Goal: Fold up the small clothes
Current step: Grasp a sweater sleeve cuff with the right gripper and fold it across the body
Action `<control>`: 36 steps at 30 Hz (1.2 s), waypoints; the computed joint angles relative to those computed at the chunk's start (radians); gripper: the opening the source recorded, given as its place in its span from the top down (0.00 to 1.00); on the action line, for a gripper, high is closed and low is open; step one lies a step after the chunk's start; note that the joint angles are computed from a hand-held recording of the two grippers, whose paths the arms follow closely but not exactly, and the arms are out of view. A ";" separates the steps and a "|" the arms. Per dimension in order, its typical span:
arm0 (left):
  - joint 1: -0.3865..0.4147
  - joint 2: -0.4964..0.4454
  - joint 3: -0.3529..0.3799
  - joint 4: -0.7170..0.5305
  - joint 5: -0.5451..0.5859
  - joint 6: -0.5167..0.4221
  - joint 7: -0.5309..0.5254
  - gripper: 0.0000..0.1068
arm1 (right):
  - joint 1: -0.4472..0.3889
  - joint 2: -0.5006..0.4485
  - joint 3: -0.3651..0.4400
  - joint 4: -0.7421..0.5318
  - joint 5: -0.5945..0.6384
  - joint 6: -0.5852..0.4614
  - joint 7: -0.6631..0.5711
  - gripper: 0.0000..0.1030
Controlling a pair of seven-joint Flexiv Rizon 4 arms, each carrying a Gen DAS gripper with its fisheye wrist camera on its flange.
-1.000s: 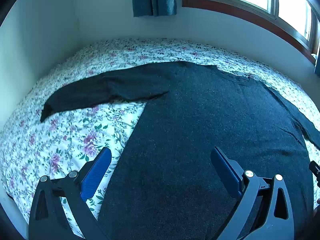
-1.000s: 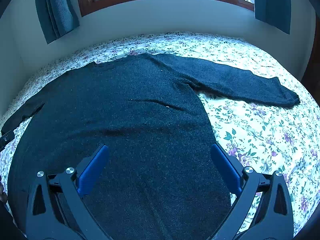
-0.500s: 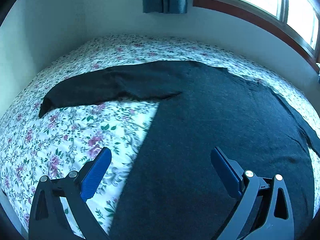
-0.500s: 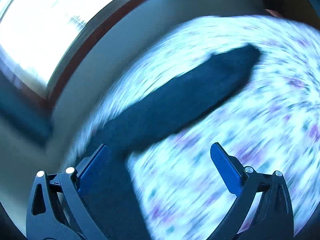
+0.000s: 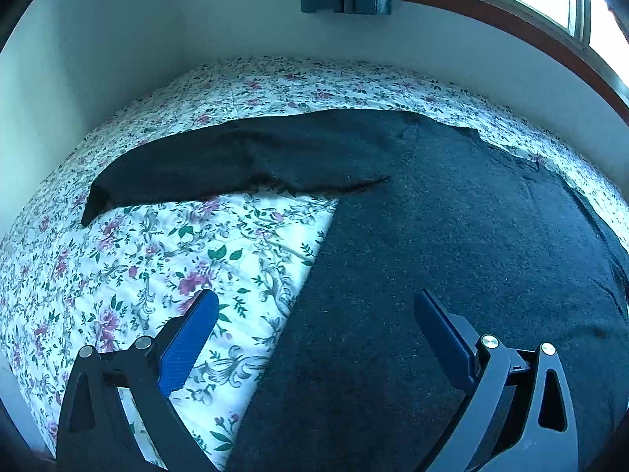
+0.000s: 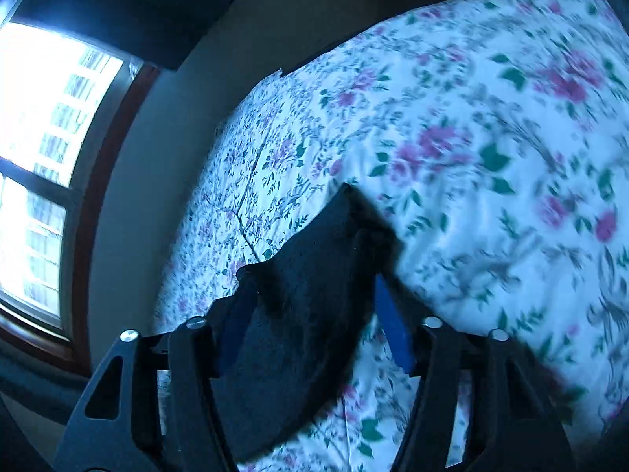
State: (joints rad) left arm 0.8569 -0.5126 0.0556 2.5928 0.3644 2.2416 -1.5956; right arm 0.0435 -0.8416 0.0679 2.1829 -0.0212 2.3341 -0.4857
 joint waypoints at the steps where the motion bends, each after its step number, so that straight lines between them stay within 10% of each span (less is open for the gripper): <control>1: -0.004 -0.001 0.001 0.000 -0.001 -0.001 0.002 0.07 | -0.014 0.001 0.004 -0.006 -0.039 -0.030 -0.005 0.89; 7: 0.019 -0.002 -0.003 -0.003 0.017 -0.005 0.010 0.07 | 0.038 -0.009 -0.023 0.015 0.074 0.016 -0.006 0.92; 22: 0.216 0.031 -0.056 -0.030 0.187 -0.009 -0.005 0.07 | 0.595 0.263 -0.147 -0.166 0.322 -0.159 -0.453 0.92; 36: 0.378 -0.006 -0.097 -0.075 0.330 -0.006 -0.058 0.07 | 1.017 0.039 -0.256 -0.579 0.195 -0.490 -0.463 0.92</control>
State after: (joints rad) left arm 1.2353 -0.5191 -0.0410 2.5178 0.6941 2.2356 -1.6535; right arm 1.0610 -0.8029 -0.1884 1.6044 0.1733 1.8437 -0.9488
